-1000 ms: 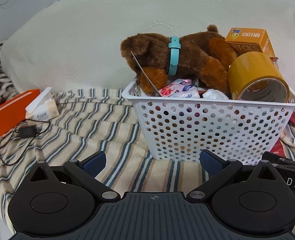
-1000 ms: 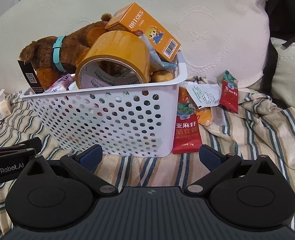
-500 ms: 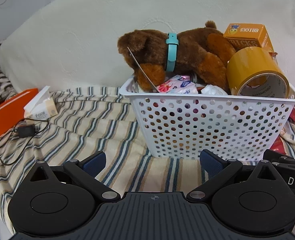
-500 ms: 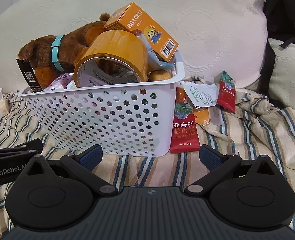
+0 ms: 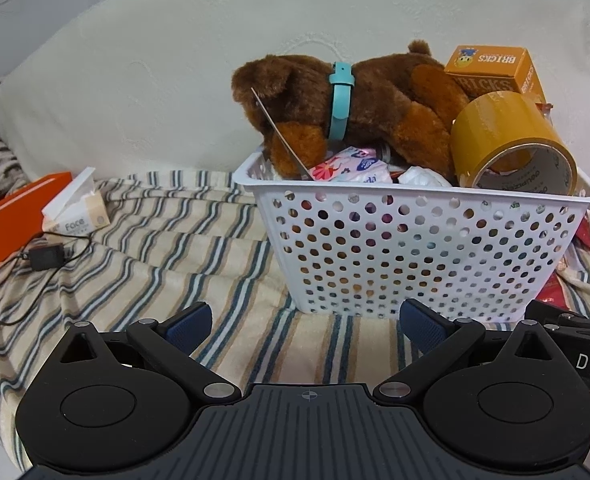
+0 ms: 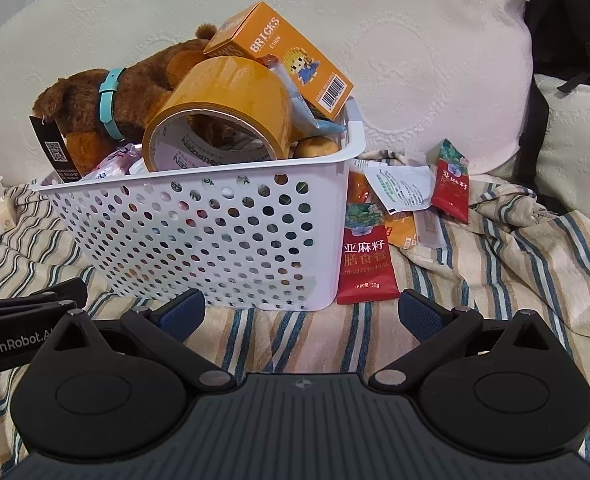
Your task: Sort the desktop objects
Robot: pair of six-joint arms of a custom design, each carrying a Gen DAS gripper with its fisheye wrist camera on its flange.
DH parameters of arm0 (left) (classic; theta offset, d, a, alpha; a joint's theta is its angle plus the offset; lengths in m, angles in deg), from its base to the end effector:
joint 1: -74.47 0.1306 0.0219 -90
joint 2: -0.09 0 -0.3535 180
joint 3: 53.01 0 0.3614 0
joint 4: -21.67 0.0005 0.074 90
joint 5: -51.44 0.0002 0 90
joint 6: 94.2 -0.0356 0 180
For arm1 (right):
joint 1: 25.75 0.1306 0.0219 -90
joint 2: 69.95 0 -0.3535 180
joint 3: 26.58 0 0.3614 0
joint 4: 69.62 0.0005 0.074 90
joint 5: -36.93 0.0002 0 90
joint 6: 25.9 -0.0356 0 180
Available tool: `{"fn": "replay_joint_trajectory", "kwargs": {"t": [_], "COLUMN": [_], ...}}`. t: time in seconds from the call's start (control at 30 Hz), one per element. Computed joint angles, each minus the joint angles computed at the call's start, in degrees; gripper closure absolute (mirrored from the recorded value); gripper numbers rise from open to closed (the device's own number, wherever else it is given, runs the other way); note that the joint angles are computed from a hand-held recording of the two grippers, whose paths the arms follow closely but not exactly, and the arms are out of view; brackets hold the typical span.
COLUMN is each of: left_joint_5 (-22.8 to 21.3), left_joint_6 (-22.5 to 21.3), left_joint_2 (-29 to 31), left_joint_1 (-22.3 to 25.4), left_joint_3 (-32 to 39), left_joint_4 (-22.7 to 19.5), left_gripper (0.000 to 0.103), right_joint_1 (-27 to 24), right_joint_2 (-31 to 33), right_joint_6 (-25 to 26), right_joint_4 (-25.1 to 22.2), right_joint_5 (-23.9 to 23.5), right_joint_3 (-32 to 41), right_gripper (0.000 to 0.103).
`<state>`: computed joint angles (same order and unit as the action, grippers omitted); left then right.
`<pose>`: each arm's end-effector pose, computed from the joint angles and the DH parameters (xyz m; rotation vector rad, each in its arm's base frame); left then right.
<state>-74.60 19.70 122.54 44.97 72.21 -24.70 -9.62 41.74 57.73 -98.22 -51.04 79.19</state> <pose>0.5731 -0.3007 0.3753 -0.1943 2.1612 0.2107 0.5790 0.1656 0.3595 -0.1651 2.1726 0.1857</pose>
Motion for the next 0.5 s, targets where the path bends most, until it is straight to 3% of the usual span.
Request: {"fn": "replay_joint_trajectory", "kwargs": {"t": [0.5], "left_joint_5": [0.3], "left_joint_6": [0.5], "left_joint_2": [0.3], "left_joint_1": [0.0], "left_joint_3": [0.5], "left_joint_4": [-1.0], "left_gripper": [0.000], "right_joint_1": [0.2], "right_joint_2": [-0.1], "right_joint_6": [0.0], "right_joint_4": [0.3], "right_joint_5": [0.4], "right_joint_3": [-0.4], "right_gripper": [0.001]}}
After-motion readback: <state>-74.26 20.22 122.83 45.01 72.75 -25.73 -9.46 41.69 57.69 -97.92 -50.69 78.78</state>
